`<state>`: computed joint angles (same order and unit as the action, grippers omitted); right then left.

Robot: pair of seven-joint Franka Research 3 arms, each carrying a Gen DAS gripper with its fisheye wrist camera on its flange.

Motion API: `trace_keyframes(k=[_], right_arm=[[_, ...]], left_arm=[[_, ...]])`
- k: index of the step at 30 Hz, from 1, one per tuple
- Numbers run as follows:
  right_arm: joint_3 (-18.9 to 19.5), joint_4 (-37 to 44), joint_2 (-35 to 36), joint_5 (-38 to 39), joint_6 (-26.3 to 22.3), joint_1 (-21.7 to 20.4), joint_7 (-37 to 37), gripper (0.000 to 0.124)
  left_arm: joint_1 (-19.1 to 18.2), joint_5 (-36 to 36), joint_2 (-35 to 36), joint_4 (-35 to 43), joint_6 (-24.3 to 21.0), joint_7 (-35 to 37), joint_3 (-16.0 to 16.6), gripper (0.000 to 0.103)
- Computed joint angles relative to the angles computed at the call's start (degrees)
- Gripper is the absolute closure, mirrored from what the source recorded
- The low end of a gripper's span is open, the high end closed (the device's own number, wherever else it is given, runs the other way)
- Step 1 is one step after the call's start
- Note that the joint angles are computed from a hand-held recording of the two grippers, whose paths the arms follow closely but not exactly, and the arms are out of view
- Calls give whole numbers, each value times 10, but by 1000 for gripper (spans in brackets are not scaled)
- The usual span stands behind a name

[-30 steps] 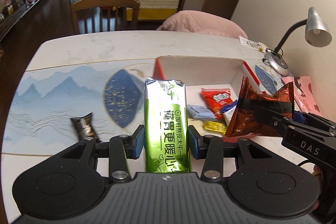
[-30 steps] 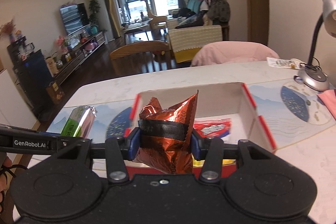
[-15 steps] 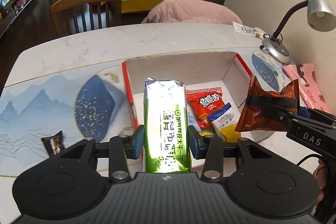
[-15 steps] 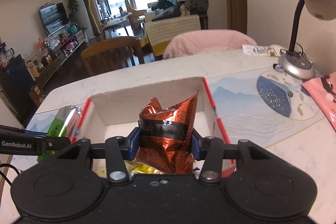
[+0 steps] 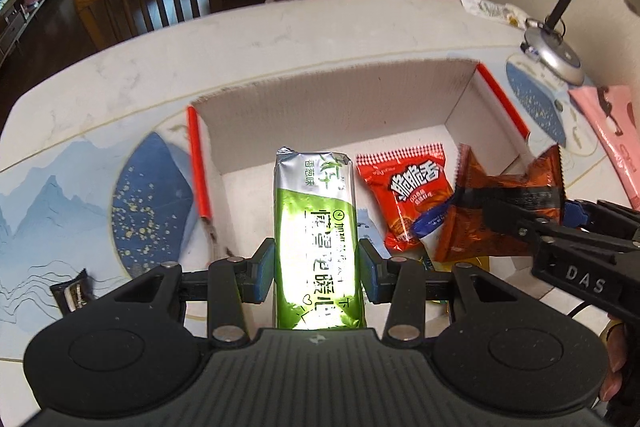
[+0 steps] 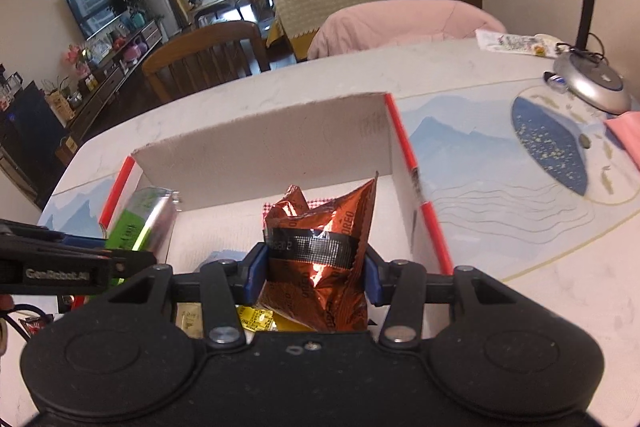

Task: Organize snacks
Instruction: 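Carry the red-foil pack with the right gripper into the shoebox while the left carries the green bar, then open the right gripper to drop the red-foil pack while the left drops the green bar in the box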

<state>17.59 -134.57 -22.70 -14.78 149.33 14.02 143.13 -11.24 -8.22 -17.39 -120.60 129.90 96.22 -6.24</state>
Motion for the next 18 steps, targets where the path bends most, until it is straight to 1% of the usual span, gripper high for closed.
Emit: trace_keyframes(k=[6,10,18], right_arm=[[-11,5,17,19,0,13,-16,77],[-18,7,23,32,-5,20,-26,77],[-17,14,24,33,-19,21,-29,76]], left_arm=[[-1,24,22,11,-6,-4,-13,60],[0,45,36,17,-20,-13,-21,60],[1,58,46,19,-34,-17,-24,60]])
